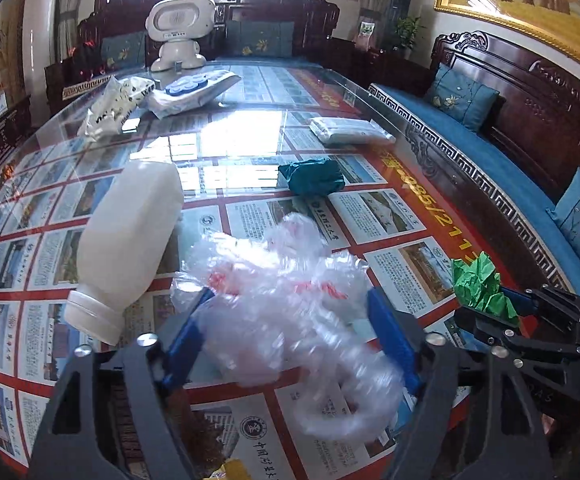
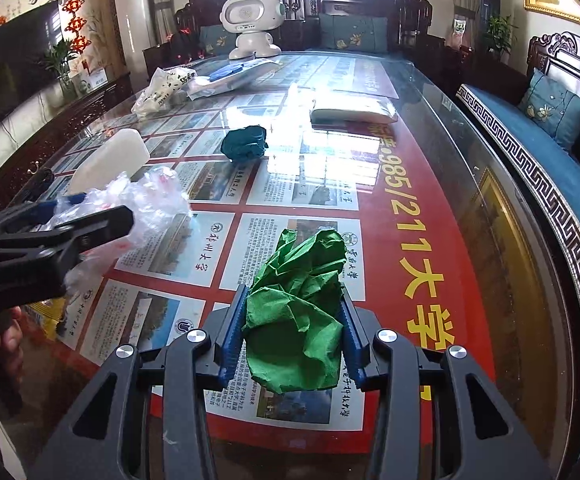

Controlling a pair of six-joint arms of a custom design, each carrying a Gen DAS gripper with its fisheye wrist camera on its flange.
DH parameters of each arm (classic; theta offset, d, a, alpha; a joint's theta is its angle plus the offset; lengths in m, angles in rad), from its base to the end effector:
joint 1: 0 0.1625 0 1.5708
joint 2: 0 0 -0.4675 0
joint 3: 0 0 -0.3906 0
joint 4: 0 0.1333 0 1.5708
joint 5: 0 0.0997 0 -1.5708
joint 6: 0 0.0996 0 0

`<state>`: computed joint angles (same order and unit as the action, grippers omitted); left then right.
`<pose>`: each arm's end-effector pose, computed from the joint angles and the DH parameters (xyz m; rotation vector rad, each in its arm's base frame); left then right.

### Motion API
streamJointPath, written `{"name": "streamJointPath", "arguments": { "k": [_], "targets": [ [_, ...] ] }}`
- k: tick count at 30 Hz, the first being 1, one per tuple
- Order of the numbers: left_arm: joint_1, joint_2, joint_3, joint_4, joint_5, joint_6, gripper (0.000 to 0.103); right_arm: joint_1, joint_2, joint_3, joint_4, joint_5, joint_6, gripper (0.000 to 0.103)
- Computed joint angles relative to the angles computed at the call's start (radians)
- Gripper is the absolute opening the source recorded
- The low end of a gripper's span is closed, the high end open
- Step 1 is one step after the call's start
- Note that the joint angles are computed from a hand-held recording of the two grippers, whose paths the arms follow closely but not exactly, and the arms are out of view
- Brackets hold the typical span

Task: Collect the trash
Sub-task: 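Grasp the clear plastic bag with the left tool while the right tool holds the green paper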

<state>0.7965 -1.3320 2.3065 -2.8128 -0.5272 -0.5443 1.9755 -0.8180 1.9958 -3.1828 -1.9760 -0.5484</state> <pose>-0.1504 -0.4675 0.2716 0.0856 2.2638 -1.0357 0.3220 -0.5128 0.1018 1.1123 -2.4171 0.5456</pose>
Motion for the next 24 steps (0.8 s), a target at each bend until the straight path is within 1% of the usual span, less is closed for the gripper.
{"name": "streamJointPath", "arguments": {
  "k": [1,2,4,5,6,12,17,21,24],
  "targets": [
    [-0.001,-0.001,0.004,-0.01,-0.007,0.0,0.052,0.0,0.0,0.0,0.001,0.003,-0.001,0.041],
    [-0.003,-0.006,0.009,-0.02,-0.013,0.004,0.048,0.001,0.0,0.001,0.0,0.005,-0.002,0.041],
    [-0.008,-0.015,0.015,-0.039,-0.027,0.012,0.031,0.002,-0.002,0.003,-0.001,0.009,-0.004,0.041],
    [-0.011,-0.018,0.019,-0.047,-0.029,0.014,0.028,0.003,-0.002,0.005,-0.002,0.01,-0.004,0.041],
    [-0.014,-0.019,0.02,-0.047,-0.027,0.013,0.021,0.003,-0.003,0.007,-0.002,0.014,-0.002,0.041],
    [-0.042,-0.027,0.047,-0.083,-0.027,0.015,0.021,0.012,-0.019,0.03,-0.011,0.02,-0.003,0.041],
    [-0.101,-0.05,0.074,-0.063,-0.005,-0.007,0.021,0.027,-0.057,0.068,-0.026,0.02,-0.004,0.041],
    [-0.171,-0.092,0.109,-0.006,0.027,-0.08,0.021,0.046,-0.104,0.115,-0.042,0.024,-0.001,0.041],
    [-0.239,-0.145,0.136,0.101,0.056,-0.183,0.021,0.064,-0.147,0.157,-0.052,0.028,0.0,0.041]
  ]
}}
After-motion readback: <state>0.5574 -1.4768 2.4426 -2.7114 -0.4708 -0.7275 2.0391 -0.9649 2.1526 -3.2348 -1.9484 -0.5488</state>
